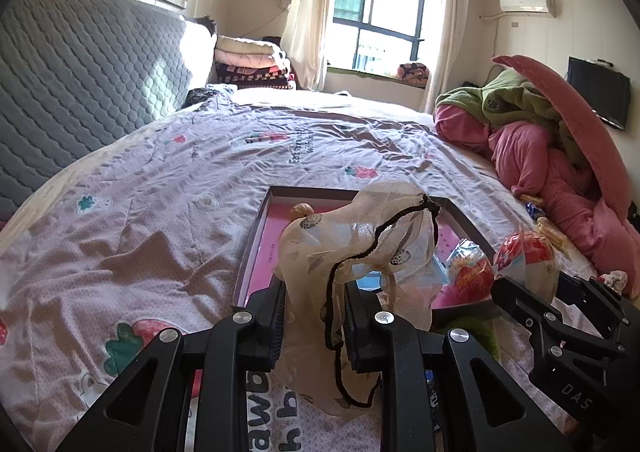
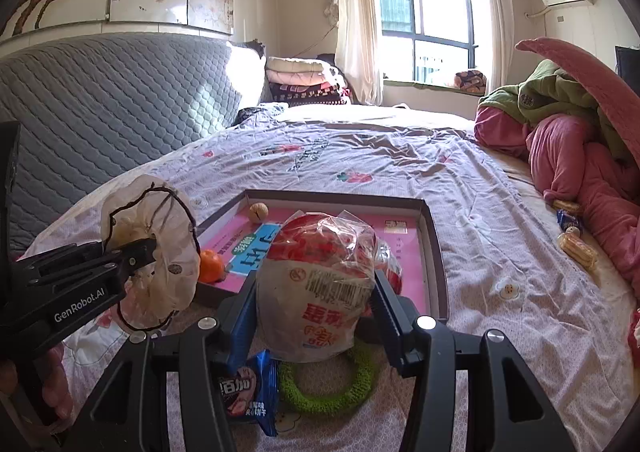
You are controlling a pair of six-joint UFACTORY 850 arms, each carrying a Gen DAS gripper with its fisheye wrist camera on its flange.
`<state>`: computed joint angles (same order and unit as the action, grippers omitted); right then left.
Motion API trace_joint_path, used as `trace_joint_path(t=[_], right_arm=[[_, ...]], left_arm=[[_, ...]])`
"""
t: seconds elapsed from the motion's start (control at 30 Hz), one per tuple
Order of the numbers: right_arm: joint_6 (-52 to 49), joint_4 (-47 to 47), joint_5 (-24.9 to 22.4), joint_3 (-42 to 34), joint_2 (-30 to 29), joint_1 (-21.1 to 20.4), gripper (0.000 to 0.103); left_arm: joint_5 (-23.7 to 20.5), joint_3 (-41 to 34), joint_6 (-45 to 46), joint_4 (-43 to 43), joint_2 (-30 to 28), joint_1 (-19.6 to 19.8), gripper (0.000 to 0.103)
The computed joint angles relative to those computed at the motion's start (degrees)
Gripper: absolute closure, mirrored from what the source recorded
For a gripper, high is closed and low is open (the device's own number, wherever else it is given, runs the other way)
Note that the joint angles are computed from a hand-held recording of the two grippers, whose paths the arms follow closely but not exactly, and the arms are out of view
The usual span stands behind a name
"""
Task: Organize objects
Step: 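Carry the mesh bag over the box while the right gripper carries the bun there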
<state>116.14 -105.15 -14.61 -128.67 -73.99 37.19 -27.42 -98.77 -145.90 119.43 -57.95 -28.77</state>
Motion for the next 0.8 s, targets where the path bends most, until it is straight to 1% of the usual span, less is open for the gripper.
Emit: trace_joint_path(t=[0.17,0.37,0.5,0.73,0.8], right_arm=[[-1.46,0.87,-0.92,-1.56,-0.72,0.31,0.05],[-2.85,0.41,-2.23,-3.89,-1.93,0.84,0.05],[-5.71,2.68,-2.37,-6.42,-3.25,0.97,0.05],[-6.24,1.88,-3.69,-9.82,-4.97,1.29,0.05],[-7.79,2.88,-4.01,-11.29,-5.76,1.37,0.05]], left_arm=[[-0.91,-0.07,-0.3,0.59,0.18,0.32,0.079],[-1.05,0.46,-3.77,3.03,0.56,0.78,0.079],[-0.85,-0.36,-2.86,2.12,0.1,0.83,0.079],[-0.73,-2.07,-0.66,0.11,-0.82,0.86,0.079],[-0.34,-2.92,0.8,-0.73,-1.29,0.92,0.079]])
